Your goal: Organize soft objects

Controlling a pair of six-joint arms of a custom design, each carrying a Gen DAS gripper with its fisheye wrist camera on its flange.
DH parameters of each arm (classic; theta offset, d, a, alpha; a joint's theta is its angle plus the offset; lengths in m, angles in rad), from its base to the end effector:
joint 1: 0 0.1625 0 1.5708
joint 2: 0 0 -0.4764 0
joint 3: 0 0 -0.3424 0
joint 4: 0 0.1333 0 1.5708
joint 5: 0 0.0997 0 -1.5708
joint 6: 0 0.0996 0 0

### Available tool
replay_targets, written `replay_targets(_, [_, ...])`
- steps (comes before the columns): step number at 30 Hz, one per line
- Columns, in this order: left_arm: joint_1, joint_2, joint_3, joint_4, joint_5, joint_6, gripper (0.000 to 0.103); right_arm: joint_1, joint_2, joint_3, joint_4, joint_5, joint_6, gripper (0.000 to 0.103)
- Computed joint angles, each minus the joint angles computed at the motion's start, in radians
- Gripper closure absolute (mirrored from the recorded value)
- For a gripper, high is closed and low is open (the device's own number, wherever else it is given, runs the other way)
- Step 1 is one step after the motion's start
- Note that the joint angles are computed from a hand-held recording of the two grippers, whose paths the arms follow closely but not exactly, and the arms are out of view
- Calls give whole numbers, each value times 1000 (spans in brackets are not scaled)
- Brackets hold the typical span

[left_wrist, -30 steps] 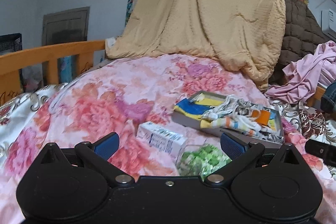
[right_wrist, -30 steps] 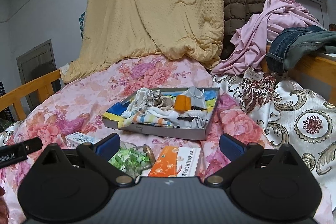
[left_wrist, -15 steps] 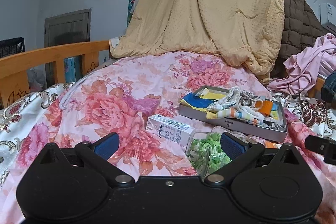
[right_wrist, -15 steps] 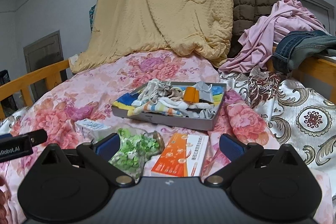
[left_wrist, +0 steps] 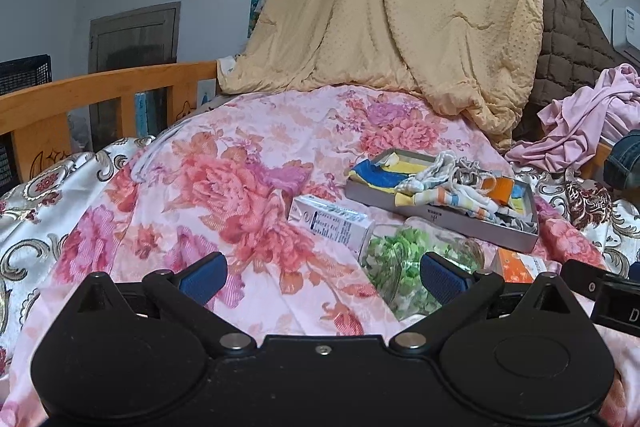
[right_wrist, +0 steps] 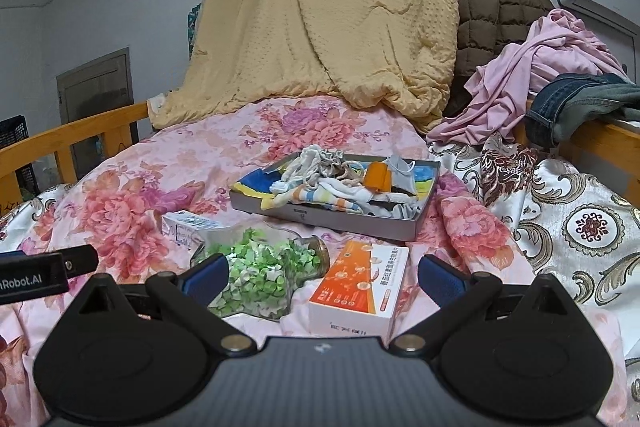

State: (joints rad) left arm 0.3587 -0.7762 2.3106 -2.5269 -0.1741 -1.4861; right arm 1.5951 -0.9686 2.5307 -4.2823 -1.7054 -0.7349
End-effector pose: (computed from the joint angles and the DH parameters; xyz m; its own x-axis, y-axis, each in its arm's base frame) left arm -0.3181 -0.3664 0.0851 -0.7438 -0.2632 -0.6144 0.5080 0.3748 -0.7755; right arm 0.1297 -0.4006 0.2633 -0.7305 -0.2012 0.6526 -0.6736 0.3693 -0.6402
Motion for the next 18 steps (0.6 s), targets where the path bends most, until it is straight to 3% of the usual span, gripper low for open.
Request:
replay_targets(10, [-16, 6, 12, 6, 0, -14, 1, 5, 5, 37, -53, -2, -11, 0])
replay_targets(18, [-35, -21, -2, 162, 6, -141, 1, 11, 6, 55, -83, -20, -10, 0])
